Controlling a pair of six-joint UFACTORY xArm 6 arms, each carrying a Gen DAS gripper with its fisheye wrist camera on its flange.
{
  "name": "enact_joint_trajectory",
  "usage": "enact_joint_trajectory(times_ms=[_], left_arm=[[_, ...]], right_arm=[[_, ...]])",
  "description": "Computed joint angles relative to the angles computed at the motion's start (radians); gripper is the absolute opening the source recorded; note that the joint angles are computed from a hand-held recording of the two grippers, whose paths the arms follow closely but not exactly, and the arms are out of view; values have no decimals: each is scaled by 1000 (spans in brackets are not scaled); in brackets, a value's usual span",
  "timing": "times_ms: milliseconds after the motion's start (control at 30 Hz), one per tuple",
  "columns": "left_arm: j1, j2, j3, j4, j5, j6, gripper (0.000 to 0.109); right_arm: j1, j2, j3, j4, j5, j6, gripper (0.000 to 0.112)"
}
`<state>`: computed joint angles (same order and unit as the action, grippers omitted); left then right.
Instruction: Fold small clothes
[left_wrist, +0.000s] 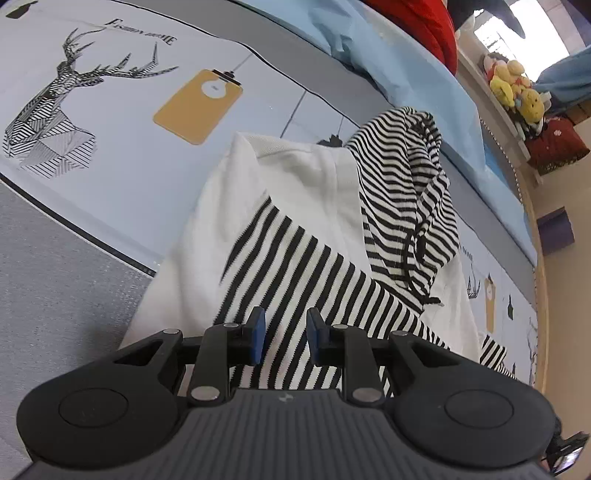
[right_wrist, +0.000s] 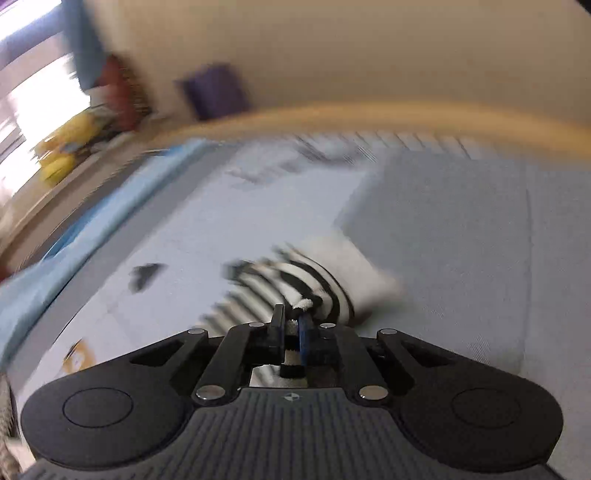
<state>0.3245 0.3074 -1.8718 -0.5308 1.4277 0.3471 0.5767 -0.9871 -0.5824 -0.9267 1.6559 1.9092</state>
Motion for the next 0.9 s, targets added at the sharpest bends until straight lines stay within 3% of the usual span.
enact_joint_trajectory(times_ms=[67,167,300,400,467,533,600,667,733,900], left_arm=[[12,12,-23,-8,10,-6,25],[33,37,-66,-20,27,-21,25],[59,73,-131,-42,57,-48,25],[73,94,-169,-60,81,-60,25],[79,105,-186,-70,94,-67,25],[83,113,-199,-80,103,-75,25],[85,117,-204,-87,107,-78,25],[84,114,-198,-84,106,-74,25],[82,112,-191,-75,103,-67,25],[72,89,-143,-33,76,-44,25]], right_arm=[[94,157,-108,-82,4,-74,6],[198,369,-269,-188,-126,-198,6],[253,617,-454,-233,-535,-365,9],[251,788,-578,9,-849,-542,12],[244,864,-609,205,-961,-681,13],[258,922,-667,405,-906,-791,16],[264,931,-703,472,-843,-803,16],[261,920,-736,456,-775,-786,18],[263,910,-768,409,-695,-714,29],[252,772,-630,268,-590,-447,35]])
